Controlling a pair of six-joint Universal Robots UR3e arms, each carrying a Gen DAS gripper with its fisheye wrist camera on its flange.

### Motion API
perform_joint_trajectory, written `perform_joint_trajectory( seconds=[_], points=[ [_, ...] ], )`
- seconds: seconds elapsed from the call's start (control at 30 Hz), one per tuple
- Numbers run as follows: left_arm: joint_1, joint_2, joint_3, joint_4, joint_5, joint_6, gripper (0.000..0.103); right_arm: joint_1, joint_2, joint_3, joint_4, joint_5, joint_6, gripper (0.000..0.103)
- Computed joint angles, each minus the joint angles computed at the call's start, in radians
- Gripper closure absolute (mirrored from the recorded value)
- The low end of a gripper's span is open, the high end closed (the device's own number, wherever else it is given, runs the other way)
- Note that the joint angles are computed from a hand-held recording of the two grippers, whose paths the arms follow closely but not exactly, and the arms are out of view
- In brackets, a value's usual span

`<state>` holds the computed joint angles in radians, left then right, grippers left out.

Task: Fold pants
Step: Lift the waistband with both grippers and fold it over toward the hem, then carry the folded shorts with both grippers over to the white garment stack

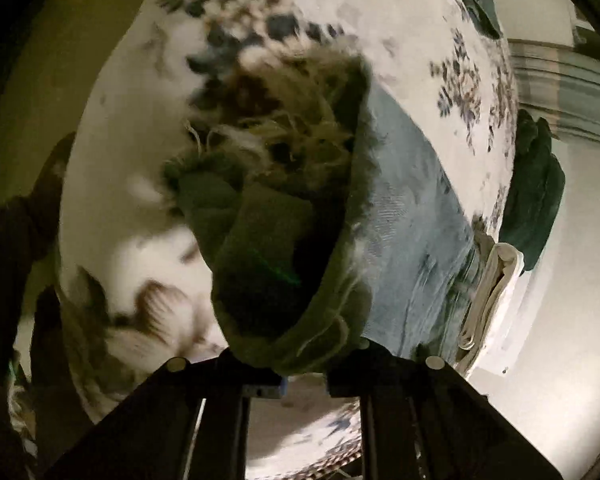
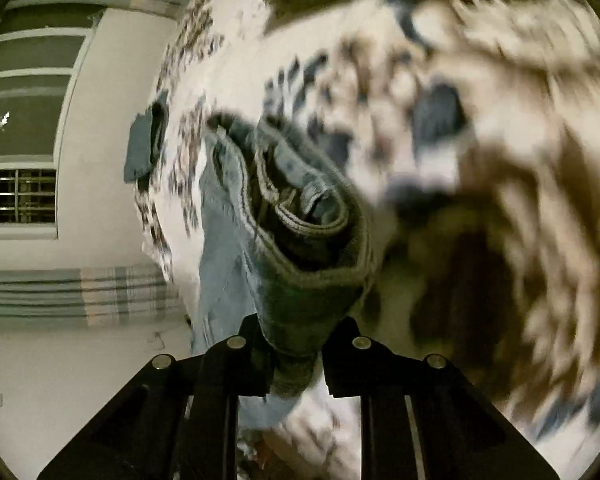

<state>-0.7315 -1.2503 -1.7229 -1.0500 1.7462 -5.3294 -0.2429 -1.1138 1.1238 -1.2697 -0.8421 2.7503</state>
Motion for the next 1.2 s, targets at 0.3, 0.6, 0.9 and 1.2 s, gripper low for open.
perform_joint_trajectory(
  seconds=[0.3,0.6,0.9,1.2],
  points=[
    [-0.126,-0.083,-0.32,0.505,0.239,-0.241,0.072,-0.047,0.054,0.163,-0.1,0.074,-0.02,0.041],
    [-0.03,-0.042,-0.296,0.384,0.135,-0.188,0.07,0.002,0.044,0.218,-0.254,0.06,0.086,0.06],
    [-0.01,-0.026,-0.075,0.119,0.129,-0.035,0.09,0.035,-0.019,0.175,-0.233,0.05,0.147,0.078],
    [0.231,-0.014,0.25,-0.156,-0.037,0.288,0.091,0.058,-0.026,-0.152,0.028,0.088,0.204,0.083]
  ],
)
